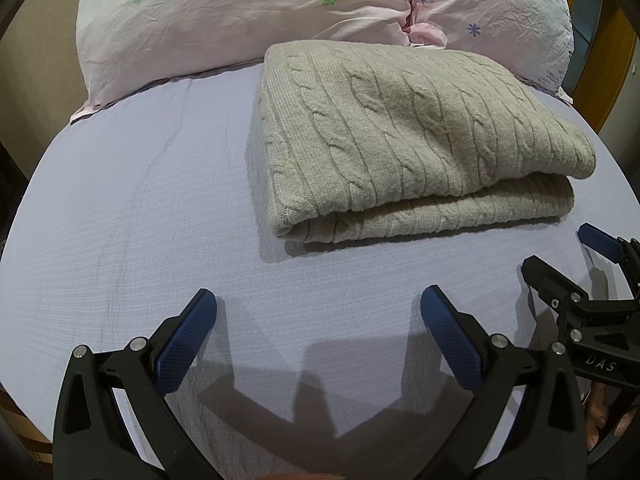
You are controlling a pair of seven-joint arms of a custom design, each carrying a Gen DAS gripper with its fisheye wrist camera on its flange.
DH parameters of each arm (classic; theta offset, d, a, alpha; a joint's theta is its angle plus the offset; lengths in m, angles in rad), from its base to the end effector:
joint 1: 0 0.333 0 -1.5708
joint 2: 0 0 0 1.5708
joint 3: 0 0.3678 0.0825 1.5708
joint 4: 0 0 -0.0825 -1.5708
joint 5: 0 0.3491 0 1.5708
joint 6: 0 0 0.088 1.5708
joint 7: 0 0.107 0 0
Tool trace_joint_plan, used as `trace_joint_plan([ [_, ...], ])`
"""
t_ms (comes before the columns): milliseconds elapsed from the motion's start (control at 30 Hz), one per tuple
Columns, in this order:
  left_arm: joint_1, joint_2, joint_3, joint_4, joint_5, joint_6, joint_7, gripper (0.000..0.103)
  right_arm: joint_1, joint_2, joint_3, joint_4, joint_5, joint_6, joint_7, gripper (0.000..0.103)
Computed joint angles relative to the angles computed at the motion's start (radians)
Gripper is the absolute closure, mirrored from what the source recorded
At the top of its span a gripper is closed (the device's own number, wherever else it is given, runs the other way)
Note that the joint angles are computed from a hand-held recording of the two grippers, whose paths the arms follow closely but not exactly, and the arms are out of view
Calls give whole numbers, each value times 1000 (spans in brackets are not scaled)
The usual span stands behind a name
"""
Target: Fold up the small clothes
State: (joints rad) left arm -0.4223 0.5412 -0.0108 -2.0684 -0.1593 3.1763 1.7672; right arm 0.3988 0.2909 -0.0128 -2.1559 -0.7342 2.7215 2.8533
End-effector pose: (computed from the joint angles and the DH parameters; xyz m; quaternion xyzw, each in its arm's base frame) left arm 0.5865 -0.2543 0.3030 -0.5040 0.8173 -0.2324 0.1550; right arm 0.5259 0.2407 0.3611 -0.5936 0.7712 -0.1851 0.1365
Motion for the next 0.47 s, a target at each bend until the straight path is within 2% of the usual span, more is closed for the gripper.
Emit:
trace_joint_plan([
  [467,7,3,-3,3,-1,4,4,1,0,1,-1,1,0,0,-1,2],
])
